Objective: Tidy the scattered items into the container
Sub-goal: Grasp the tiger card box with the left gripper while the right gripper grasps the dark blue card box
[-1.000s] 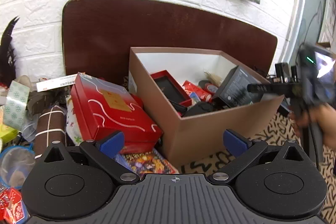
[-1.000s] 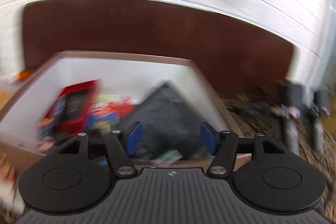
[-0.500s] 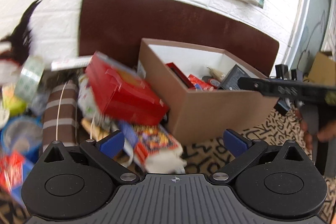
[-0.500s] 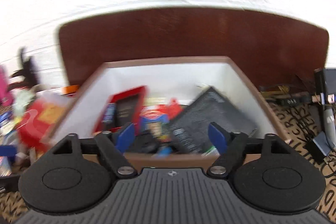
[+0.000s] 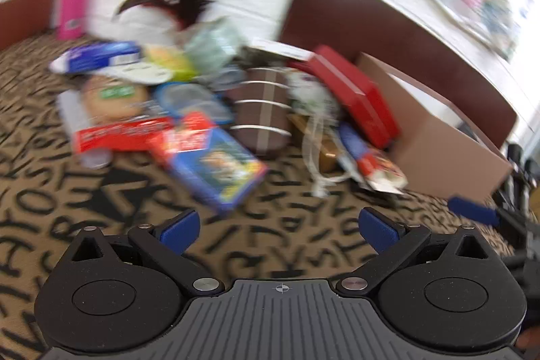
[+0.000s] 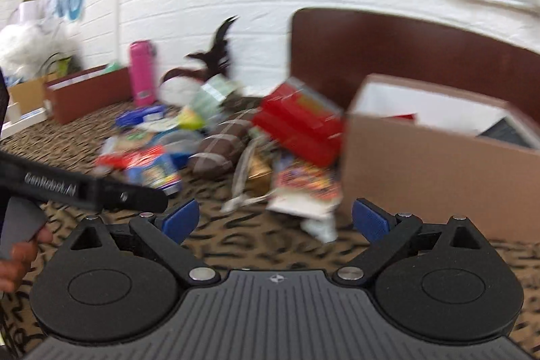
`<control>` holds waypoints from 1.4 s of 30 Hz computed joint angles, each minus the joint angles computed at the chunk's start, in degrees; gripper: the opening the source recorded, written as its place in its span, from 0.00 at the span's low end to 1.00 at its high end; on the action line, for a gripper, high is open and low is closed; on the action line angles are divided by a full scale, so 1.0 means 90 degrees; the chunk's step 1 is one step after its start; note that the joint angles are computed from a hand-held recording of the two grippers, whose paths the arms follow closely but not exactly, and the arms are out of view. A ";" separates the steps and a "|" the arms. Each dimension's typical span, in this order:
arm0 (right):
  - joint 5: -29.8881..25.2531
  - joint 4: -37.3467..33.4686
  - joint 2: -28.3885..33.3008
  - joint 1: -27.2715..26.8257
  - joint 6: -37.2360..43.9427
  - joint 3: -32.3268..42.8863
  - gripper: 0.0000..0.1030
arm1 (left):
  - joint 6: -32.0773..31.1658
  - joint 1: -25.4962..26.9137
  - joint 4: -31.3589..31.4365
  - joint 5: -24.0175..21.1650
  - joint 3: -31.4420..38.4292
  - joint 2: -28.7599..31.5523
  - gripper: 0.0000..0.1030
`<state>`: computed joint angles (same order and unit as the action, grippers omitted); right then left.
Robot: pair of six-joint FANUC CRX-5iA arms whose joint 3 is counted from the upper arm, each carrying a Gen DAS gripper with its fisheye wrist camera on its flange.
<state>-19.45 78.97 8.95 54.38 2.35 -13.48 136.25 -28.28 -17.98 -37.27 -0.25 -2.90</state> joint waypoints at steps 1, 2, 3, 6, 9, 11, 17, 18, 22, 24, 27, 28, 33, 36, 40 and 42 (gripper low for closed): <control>0.0012 -0.0161 0.0079 0.0075 0.0154 0.0072 0.95 | -0.0035 0.0118 0.0146 0.0067 -0.0092 -0.0054 1.00; 0.0004 -0.0236 0.0142 0.0133 0.0257 0.0124 0.95 | -0.0110 0.0225 0.0284 0.0114 -0.0132 -0.0062 1.00; -0.0047 -0.0353 0.0224 0.0204 0.0445 0.0211 0.95 | -0.0112 0.0284 0.0306 0.0074 -0.0105 -0.0035 1.00; -0.0705 -0.0491 0.0505 0.0436 0.0648 0.0526 0.94 | 0.0325 0.0313 0.0063 -0.0370 0.0315 0.0268 1.00; -0.1283 -0.0895 0.0767 0.0502 0.0621 0.0908 0.91 | 0.0404 0.0476 0.0425 -0.0344 0.0389 0.0480 1.00; -0.1489 -0.1124 0.0882 0.0454 0.0376 0.1081 0.88 | 0.0575 0.0461 0.0297 -0.0297 0.0499 0.0606 1.00; -0.1581 -0.1163 0.1180 0.0223 0.0022 0.1400 0.84 | 0.1236 0.0253 -0.0455 -0.0962 0.1327 0.1141 1.00; -0.1553 -0.1203 0.1231 0.0189 0.0009 0.1468 0.84 | 0.1332 0.0212 -0.0593 -0.1086 0.1455 0.1224 1.00; -0.1495 -0.1343 0.1456 0.0084 0.0037 0.1727 0.84 | 0.1359 0.0091 -0.1036 -0.1435 0.1870 0.1525 1.00; -0.1483 -0.1579 0.1558 0.0059 0.0155 0.1872 0.82 | 0.1205 0.0022 -0.1204 -0.1660 0.2094 0.1686 1.00; -0.1438 -0.2368 0.1667 0.0041 0.0617 0.2152 0.66 | 0.0868 -0.0078 -0.1380 -0.2021 0.2444 0.1932 0.98; -0.1390 -0.2408 0.1663 0.0026 0.0571 0.2150 0.66 | 0.0784 -0.0125 -0.1473 -0.2153 0.2537 0.1986 0.91; -0.1345 -0.2110 0.1516 0.0076 0.0522 0.1925 0.62 | 0.0412 -0.0058 -0.1279 -0.1914 0.2115 0.1650 0.70; -0.1304 -0.2079 0.1309 0.0176 0.0499 0.1678 0.62 | 0.0198 -0.0047 -0.1094 -0.1735 0.1731 0.1346 0.70; -0.1401 -0.2525 0.0925 0.0453 0.0886 0.1345 0.63 | -0.0325 -0.0091 -0.0700 -0.1471 0.1072 0.0808 0.70; -0.1563 -0.2750 0.0714 0.0635 0.1123 0.1160 0.63 | -0.0794 -0.0109 -0.0432 -0.1366 0.0735 0.0526 0.70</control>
<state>-33.52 54.22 15.38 60.09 12.45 -3.04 129.11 -29.26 -21.87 -49.57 6.36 1.83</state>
